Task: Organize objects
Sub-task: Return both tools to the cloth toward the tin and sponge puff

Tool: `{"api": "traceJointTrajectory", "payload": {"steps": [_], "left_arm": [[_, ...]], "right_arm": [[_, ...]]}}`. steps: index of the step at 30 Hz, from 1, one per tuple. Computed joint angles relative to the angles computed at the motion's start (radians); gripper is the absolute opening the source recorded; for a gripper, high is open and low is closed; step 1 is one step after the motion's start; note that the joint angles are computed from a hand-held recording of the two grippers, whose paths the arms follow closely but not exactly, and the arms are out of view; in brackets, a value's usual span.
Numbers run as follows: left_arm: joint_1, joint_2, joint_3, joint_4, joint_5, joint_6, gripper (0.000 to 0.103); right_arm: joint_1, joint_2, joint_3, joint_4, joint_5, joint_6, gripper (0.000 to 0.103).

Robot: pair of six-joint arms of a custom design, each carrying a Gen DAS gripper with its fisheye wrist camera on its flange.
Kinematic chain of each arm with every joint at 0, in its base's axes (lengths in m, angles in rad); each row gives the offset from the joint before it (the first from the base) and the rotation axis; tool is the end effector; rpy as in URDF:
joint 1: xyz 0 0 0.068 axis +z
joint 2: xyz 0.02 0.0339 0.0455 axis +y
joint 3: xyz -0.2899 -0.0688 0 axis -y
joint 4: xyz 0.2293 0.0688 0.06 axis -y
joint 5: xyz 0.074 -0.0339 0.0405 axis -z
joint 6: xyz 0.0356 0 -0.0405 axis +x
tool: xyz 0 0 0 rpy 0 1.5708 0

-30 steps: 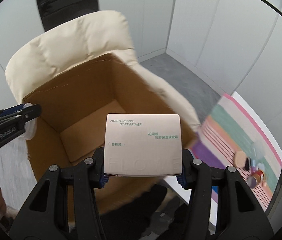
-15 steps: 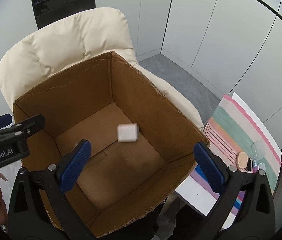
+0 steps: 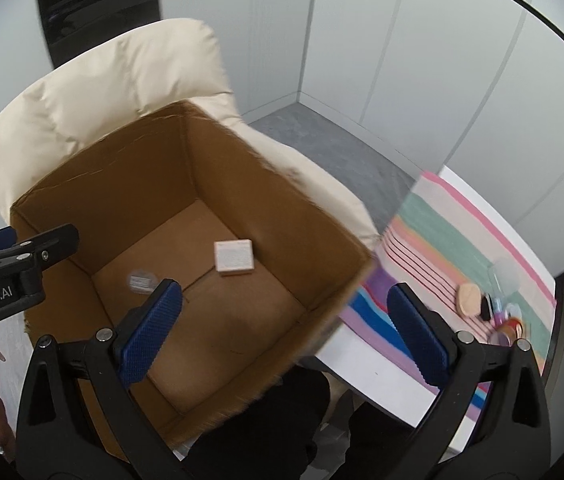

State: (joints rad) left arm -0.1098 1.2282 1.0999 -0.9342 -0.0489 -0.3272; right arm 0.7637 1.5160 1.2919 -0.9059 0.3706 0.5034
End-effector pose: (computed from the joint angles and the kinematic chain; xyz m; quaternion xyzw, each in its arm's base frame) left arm 0.2099 -0.0214 0.3210 -0.1111 0.9612 -0.0314 0.2505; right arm 0.2160 0.1890 0.3136 -0.0845 0.9562 -0.0177 0.2796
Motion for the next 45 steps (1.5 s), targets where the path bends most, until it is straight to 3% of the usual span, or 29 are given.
{"api": "traceJointTrajectory", "payload": {"steps": [7,12,20,30,37,45], "left_arm": [[-0.321,0.096,0.089,0.017,-0.078,-0.157,0.096],[-0.543,0.222,0.213,0.025,-0.12,-0.241,0.096],[-0.769,0.445,0.438,-0.002,-0.149,-0.288,0.096],[-0.908,0.703,0.689,-0.058,-0.159,-0.293,0.096],[-0.918,0.847,0.777,-0.047,-0.126,-0.273,0.096],[-0.912,1.089,0.978,-0.061,-0.096,-0.204,0.096]], "right_arm": [[-0.166,-0.182,-0.129,-0.041,-0.005,-0.033,0.103],[-0.395,-0.344,-0.219,-0.081,-0.051,-0.132,0.103],[-0.994,-0.506,-0.294,-0.1,-0.283,-0.481,0.103],[-1.607,-0.449,-0.336,-0.047,-0.549,-0.861,0.103],[-1.693,-0.335,-0.39,0.078,-0.578,-0.901,0.103],[-1.641,-0.099,-0.491,0.372,-0.555,-0.84,0.103]]}}
